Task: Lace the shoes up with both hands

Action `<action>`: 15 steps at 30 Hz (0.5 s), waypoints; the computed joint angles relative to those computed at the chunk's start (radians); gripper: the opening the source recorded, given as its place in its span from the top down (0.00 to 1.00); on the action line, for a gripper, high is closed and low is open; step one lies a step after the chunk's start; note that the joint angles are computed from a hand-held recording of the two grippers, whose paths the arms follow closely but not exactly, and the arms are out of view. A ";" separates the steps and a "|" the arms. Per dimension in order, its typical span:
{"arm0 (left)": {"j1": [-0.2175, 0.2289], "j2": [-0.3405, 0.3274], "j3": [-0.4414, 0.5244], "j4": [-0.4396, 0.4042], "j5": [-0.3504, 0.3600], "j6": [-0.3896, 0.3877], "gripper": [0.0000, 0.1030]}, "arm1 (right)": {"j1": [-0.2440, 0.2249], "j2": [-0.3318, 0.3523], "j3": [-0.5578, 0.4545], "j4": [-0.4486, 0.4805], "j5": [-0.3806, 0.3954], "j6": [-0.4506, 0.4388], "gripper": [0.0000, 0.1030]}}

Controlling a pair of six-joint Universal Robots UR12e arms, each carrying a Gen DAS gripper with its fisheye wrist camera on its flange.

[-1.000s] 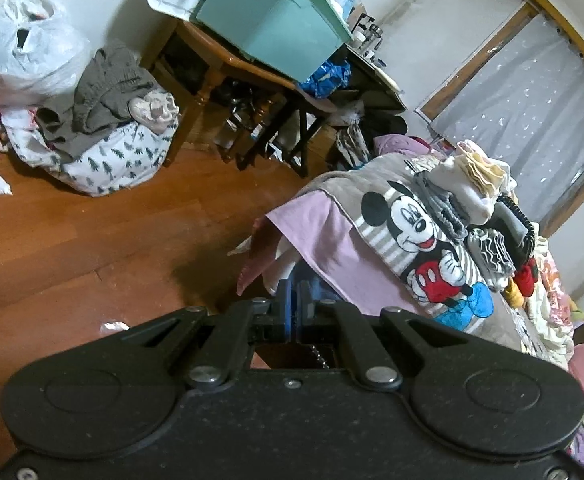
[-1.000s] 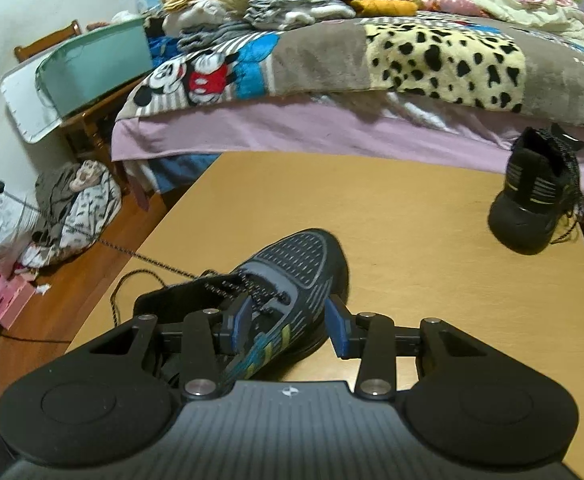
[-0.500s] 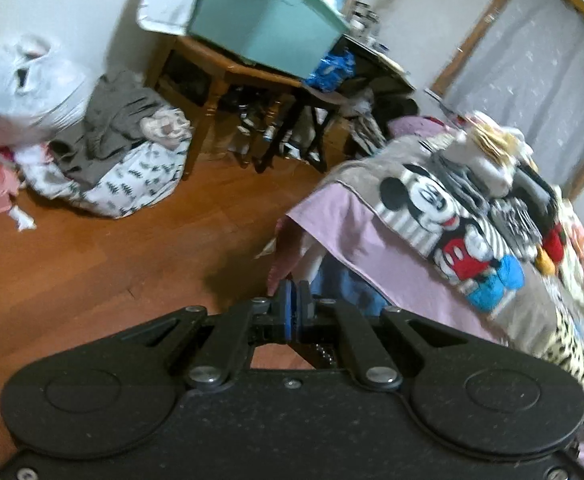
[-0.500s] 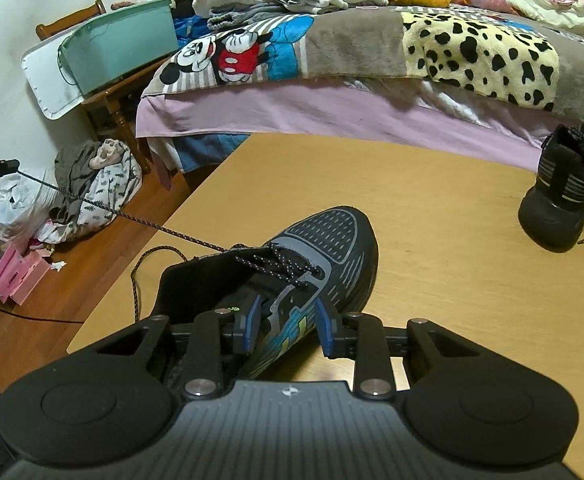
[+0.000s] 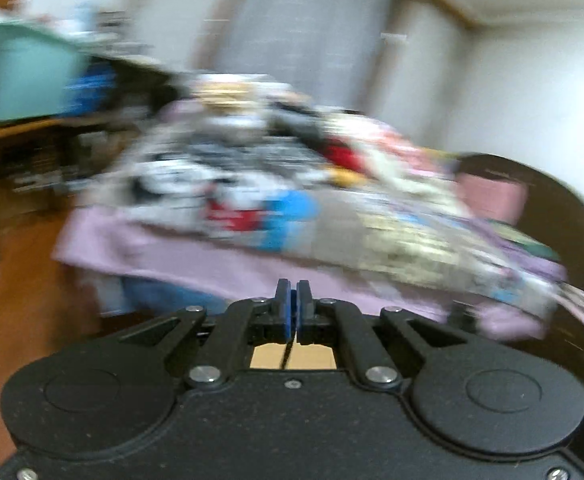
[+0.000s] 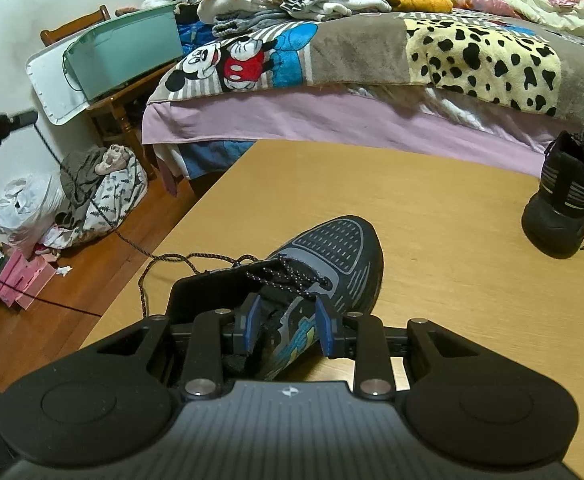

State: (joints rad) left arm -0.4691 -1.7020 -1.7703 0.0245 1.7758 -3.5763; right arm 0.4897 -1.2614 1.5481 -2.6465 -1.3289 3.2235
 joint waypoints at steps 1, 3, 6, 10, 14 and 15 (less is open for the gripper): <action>0.006 -0.006 0.007 0.016 -0.085 0.040 1.00 | -0.001 0.000 0.001 -0.001 0.000 0.000 0.70; 0.005 -0.019 0.029 -0.001 -0.209 0.118 1.00 | -0.001 0.000 0.000 -0.002 0.000 0.000 0.70; -0.006 -0.042 0.068 -0.111 -0.361 0.254 1.00 | -0.001 0.000 0.000 -0.007 0.000 -0.001 0.70; -0.036 -0.068 0.117 -0.329 -0.430 0.460 1.00 | -0.004 -0.001 0.003 -0.013 0.006 -0.002 0.70; -0.062 -0.092 0.154 -0.511 -0.440 0.605 1.00 | -0.010 -0.004 0.006 -0.017 0.008 -0.001 0.70; -0.066 -0.094 0.156 -0.533 -0.441 0.626 1.00 | -0.011 -0.005 0.007 -0.018 0.008 -0.001 0.70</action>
